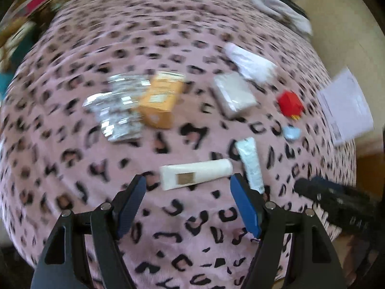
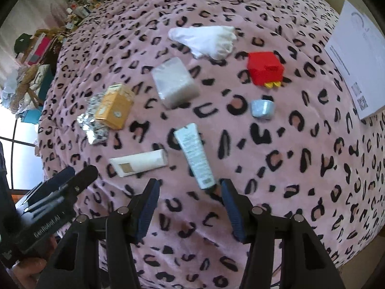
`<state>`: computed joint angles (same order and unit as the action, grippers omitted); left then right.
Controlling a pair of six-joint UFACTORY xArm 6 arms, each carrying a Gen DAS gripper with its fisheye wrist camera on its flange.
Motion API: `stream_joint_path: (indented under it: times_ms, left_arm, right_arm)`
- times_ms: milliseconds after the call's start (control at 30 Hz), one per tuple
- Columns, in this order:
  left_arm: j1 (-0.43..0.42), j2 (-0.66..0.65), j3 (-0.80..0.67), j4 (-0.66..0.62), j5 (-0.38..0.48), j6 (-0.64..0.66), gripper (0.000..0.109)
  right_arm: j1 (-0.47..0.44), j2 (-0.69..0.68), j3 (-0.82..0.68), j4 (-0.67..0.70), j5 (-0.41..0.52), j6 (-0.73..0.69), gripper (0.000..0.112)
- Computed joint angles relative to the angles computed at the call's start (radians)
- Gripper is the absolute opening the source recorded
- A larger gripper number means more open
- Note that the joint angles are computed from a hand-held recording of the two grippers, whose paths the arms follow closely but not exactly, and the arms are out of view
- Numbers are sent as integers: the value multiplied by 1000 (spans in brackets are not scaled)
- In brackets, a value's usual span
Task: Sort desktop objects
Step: 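Move both grippers back over the remaining items, the right gripper toward the white tube, then grasp the white tube with the left gripper while the right gripper grasps the cream tube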
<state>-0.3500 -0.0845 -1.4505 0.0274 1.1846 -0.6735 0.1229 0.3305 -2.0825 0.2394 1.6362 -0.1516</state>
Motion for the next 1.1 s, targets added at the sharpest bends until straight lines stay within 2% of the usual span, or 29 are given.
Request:
stream_joint_path:
  times_ms: [133,333,567,833,1000,1100]
  left_arm:
    - [-17,85,-45,-12,-5,143,74]
    - [-34,169,-75,0,-15,271,74]
    - [-44,200,-50,-21,-65,447,74]
    - [-33,213,-14,-31,-114,502,74]
    - [-13,183,52,-50,-179,489,73]
    - [-3,167,78,-65,-201,469,66]
  right_arm:
    - [-19,7,16,1,-14,3,55]
    - [-26,34,48,7,-37,-14,55]
    - [-16,124,-12,25,2,-97,55]
    - [11,184,-31,42,9,-129,55]
    - [34,182,17,23,-49,-119,55]
    - [46,166,56,6,-82,-117,55]
